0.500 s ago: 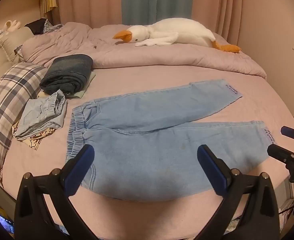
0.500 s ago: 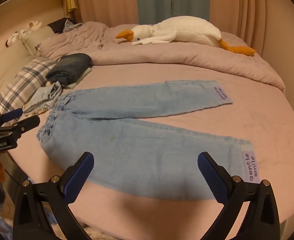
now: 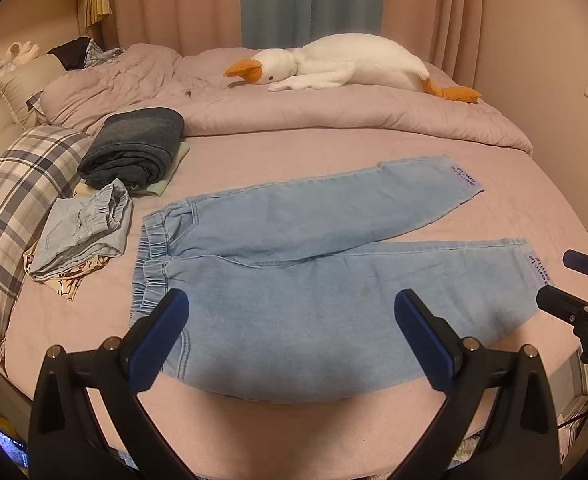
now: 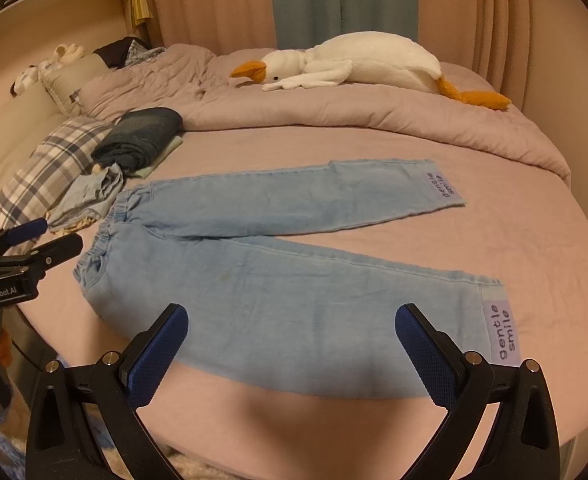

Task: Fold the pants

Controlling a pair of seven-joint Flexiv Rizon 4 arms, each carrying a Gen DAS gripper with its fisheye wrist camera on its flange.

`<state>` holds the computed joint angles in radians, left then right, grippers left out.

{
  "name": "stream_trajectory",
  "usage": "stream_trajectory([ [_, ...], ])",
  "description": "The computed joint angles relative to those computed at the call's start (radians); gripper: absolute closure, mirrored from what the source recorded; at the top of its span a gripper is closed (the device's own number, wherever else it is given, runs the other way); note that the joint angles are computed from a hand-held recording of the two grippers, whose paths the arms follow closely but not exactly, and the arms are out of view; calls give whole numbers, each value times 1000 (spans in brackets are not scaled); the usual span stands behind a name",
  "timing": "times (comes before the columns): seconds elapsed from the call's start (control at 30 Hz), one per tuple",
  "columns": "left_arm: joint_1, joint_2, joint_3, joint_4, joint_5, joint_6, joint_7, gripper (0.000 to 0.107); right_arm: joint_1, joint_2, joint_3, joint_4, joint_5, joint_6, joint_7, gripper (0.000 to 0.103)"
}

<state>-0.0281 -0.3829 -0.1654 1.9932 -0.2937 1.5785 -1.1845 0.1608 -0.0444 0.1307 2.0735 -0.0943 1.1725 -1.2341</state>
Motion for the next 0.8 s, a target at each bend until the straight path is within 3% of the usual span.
stream_trajectory([
  [0.8,-9,39,18,28,-8,-24,15,4,1,4,0,13,-11,21,18,0],
])
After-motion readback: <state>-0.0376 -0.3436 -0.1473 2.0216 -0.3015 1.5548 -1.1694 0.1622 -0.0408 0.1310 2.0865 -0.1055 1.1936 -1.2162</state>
